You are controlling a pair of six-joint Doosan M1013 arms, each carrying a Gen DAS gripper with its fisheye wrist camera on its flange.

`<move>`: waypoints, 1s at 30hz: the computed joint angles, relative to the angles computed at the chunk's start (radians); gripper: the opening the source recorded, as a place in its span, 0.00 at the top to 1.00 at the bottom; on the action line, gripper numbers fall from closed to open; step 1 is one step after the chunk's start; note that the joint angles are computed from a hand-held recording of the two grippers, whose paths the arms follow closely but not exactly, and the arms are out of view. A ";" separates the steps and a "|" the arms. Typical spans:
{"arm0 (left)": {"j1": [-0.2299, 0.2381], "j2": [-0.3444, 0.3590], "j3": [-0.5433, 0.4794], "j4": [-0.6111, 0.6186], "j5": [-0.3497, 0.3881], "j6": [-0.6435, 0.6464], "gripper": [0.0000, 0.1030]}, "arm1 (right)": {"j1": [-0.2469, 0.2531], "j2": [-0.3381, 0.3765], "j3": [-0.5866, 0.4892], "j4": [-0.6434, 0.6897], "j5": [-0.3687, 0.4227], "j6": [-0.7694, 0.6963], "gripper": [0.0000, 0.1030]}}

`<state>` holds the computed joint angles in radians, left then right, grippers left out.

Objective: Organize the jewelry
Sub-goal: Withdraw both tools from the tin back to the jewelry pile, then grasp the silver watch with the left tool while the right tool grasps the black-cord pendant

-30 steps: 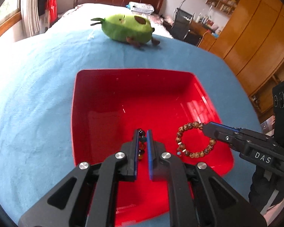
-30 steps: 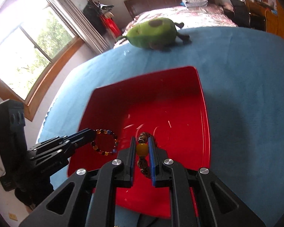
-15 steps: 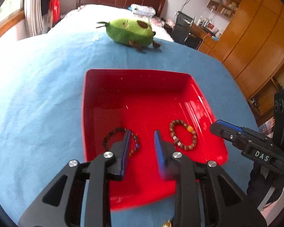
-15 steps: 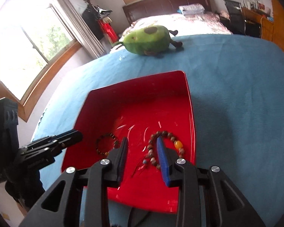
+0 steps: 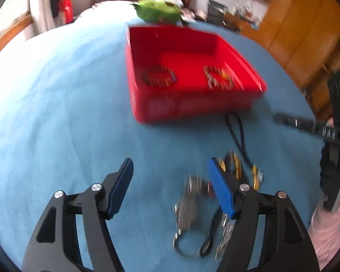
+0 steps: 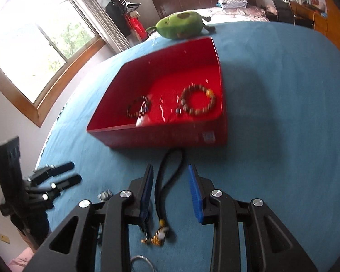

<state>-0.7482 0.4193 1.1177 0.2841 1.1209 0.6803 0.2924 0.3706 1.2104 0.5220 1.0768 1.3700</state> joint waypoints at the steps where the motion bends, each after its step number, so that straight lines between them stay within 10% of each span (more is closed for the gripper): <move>1: -0.006 0.006 -0.001 0.001 0.020 0.007 0.34 | 0.001 -0.001 0.008 0.000 0.001 0.001 0.69; 25: -0.044 0.040 0.015 0.032 0.070 0.085 0.37 | 0.012 -0.008 0.047 0.015 0.008 -0.021 0.69; 30: -0.051 0.037 0.023 0.069 0.061 0.063 0.68 | 0.014 -0.003 0.044 0.017 0.025 -0.030 0.69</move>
<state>-0.7990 0.4561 1.1402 0.3531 1.1821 0.7432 0.3069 0.3679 1.2540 0.5388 1.1017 1.3397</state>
